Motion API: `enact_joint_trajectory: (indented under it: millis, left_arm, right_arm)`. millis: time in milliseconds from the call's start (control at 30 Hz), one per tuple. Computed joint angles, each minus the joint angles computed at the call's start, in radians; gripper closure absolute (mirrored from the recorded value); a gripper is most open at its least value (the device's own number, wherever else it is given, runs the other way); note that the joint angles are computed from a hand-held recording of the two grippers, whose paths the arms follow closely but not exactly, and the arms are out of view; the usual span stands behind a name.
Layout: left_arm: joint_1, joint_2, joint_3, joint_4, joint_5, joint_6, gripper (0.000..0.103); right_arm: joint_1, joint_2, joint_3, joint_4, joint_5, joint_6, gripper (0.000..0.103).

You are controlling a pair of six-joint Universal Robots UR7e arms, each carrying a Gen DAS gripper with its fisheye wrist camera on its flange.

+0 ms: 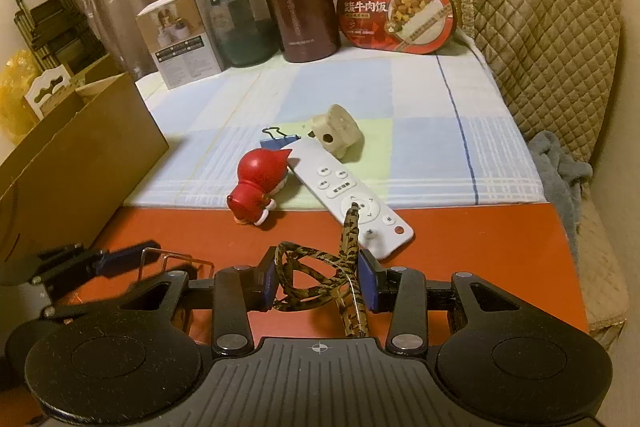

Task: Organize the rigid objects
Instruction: 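Carry the strap and wire rack over the cardboard box with both tools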

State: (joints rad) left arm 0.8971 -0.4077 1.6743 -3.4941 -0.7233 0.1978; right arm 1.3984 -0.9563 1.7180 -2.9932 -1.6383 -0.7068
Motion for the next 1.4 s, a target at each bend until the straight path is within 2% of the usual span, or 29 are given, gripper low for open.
enact_joint_trajectory:
  millis: [100, 233, 467, 800, 1200, 1400]
  left_arm:
    - [0.002, 0.001, -0.011, 0.011, -0.003, -0.013, 0.07]
    - [0.007, -0.007, -0.01, 0.041, -0.012, -0.053, 0.08]
    - [0.0, -0.029, 0.024, 0.034, -0.023, -0.085, 0.08]
    - [-0.036, -0.087, 0.08, 0.04, 0.006, -0.101, 0.08]
    - [-0.099, -0.229, 0.209, 0.056, 0.027, -0.151, 0.08]
    - [-0.131, -0.329, 0.285, 0.084, 0.045, -0.17, 0.08]
  right_arm:
    - [0.0, 0.0, 0.0, 0.001, -0.001, -0.001, 0.066]
    - [0.0, 0.001, -0.001, 0.003, -0.002, -0.001, 0.066]
    - [0.002, -0.002, 0.002, 0.0, 0.004, -0.001, 0.066]
    - [0.024, -0.016, 0.03, -0.025, 0.012, -0.01, 0.066]
    - [0.06, -0.106, 0.184, -0.106, 0.044, 0.042, 0.066]
    - [0.101, -0.159, 0.253, -0.125, 0.039, 0.104, 0.066]
